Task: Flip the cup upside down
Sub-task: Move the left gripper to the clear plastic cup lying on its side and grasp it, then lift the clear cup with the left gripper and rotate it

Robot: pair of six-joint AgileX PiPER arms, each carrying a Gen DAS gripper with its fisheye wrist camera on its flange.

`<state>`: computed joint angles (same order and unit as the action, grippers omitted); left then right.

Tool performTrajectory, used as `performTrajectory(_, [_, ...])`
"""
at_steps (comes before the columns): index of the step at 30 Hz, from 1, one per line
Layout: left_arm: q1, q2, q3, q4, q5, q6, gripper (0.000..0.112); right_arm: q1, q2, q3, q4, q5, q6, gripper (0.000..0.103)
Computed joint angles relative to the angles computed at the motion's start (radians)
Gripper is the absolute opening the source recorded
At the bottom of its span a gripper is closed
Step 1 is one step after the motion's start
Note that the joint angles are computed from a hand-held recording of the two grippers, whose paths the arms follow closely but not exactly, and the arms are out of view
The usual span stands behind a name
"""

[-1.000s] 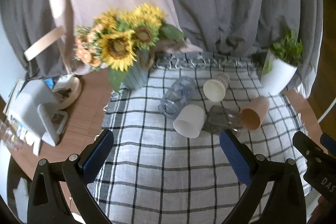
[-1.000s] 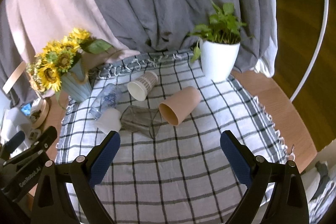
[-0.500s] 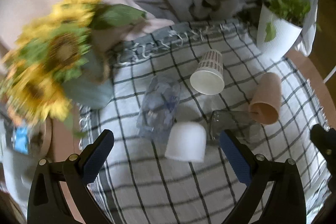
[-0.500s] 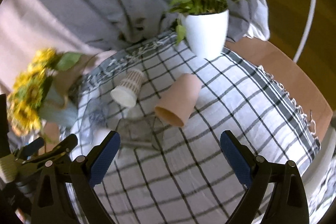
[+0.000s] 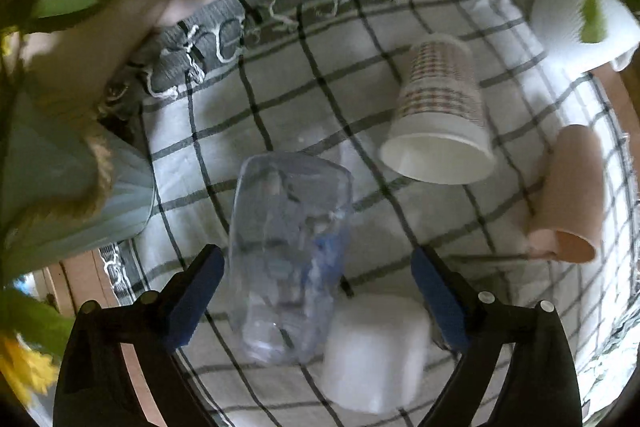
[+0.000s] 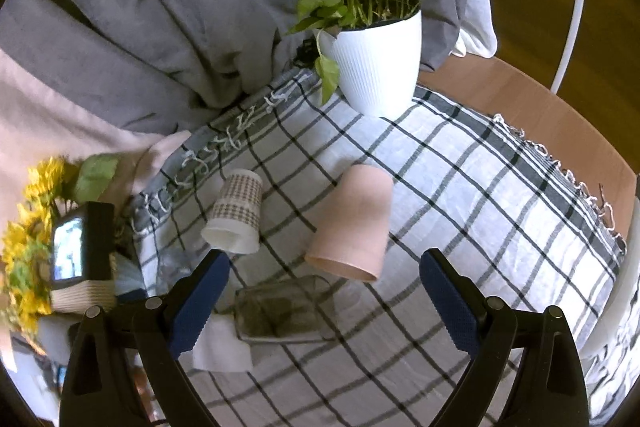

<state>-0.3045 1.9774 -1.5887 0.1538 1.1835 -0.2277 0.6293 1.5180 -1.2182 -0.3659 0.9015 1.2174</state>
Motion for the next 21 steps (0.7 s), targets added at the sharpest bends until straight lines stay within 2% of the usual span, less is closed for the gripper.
performTrajectory(8, [0.011,0.088,-0.040,0.048,0.014,-0.015,0.089,-0.002,0.053,-0.048,0.012,0.019,0.005,0.097])
performTrajectory(13, [0.018,0.113,-0.034,0.071,0.006,-0.027,0.078,-0.005,0.068,-0.061,0.027,0.023,-0.003,0.097])
performTrajectory(21, [0.024,0.137,-0.021,0.104,-0.036,-0.040,0.076,0.008,0.081,-0.081,0.025,0.028,0.000,0.097])
